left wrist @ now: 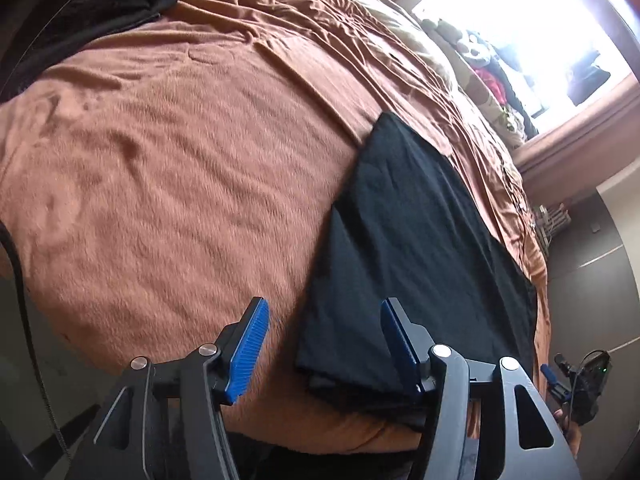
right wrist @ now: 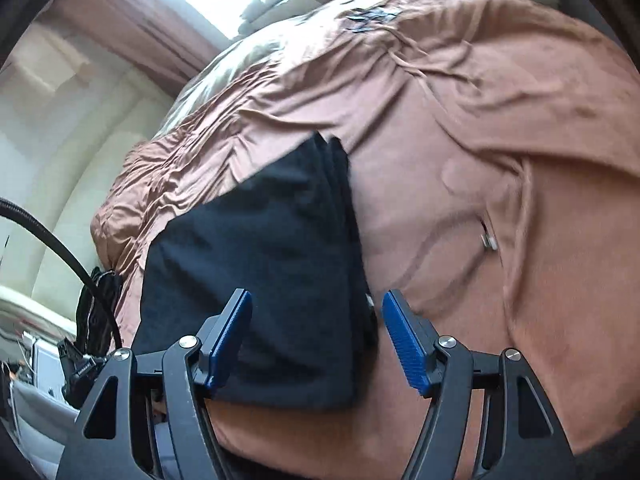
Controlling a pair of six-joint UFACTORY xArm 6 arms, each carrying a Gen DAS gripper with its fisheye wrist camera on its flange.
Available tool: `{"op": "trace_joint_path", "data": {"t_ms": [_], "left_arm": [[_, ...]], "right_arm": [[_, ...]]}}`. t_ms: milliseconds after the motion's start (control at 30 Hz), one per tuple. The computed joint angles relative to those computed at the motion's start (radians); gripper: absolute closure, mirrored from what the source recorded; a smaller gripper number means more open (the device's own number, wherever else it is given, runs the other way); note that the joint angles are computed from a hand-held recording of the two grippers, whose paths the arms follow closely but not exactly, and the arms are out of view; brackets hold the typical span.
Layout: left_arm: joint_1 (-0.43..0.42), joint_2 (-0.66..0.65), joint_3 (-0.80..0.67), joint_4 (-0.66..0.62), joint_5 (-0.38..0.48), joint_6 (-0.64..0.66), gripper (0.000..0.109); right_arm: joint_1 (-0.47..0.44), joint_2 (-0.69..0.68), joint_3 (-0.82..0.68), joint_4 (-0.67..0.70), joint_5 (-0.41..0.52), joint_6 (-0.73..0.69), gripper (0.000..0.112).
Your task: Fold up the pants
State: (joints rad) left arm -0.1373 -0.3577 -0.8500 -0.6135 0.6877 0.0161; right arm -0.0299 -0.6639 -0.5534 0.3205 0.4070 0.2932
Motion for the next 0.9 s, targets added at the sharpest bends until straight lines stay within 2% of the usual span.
{"op": "trace_joint_path", "data": {"t_ms": [200,300,700,767,833,867,900], "left_arm": [[-0.011,0.112,-0.125,0.063,-0.006,-0.019,0.048],[-0.022,0.180,-0.203,0.107,-0.001,-0.031,0.048],[-0.070,0.495,-0.595,0.260,0.098,-0.003,0.048],[-0.084,0.552,-0.669,0.291,0.124,0.010,0.048],[-0.099,0.613,-0.753,0.322,0.154,0.036,0.048],[-0.105,0.637,-0.785,0.341,0.165,0.042,0.048],[-0.112,0.671,-0.832,0.371,0.183,0.045,0.048]], "right_arm": [[-0.030,0.168,-0.163,-0.005,0.040,-0.115,0.046],[-0.031,0.264,-0.242,-0.014,0.045,-0.127,0.046],[-0.055,0.611,-0.588,-0.086,0.122,-0.172,0.046],[-0.060,0.643,-0.623,-0.090,0.135,-0.179,0.053],[-0.065,0.676,-0.663,-0.083,0.158,-0.200,0.073],[-0.067,0.688,-0.675,-0.082,0.166,-0.211,0.077],[-0.067,0.696,-0.684,-0.086,0.172,-0.214,0.086]]}}
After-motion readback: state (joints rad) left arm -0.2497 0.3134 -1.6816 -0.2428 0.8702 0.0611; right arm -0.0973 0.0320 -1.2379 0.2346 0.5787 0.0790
